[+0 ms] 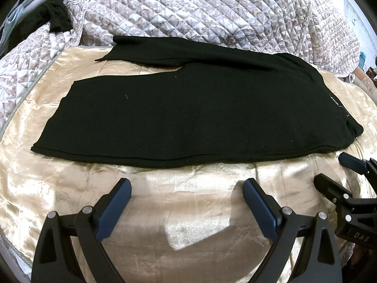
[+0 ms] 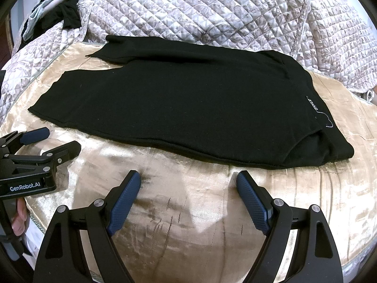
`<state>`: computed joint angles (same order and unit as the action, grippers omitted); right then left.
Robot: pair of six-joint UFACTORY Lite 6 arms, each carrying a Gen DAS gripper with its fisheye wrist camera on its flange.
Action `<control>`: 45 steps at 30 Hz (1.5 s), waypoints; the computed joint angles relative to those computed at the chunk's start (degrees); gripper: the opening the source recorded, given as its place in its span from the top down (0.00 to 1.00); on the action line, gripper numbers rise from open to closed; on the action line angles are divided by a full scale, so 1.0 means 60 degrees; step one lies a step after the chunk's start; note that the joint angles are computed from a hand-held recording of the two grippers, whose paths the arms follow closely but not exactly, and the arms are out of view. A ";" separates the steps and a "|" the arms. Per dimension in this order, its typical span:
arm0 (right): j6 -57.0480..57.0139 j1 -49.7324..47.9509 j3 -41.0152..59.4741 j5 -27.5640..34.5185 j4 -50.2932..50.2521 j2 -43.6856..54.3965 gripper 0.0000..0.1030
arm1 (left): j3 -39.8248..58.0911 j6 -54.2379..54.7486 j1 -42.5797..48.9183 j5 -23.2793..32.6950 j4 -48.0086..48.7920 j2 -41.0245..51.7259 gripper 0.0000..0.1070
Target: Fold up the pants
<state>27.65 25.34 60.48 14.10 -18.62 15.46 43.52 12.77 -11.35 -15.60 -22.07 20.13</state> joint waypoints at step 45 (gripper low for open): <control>-0.0224 -0.0035 -0.0043 -0.0071 0.0118 -0.0047 0.19 | -0.0071 0.0145 -0.0197 -0.0228 -0.0285 0.0069 0.09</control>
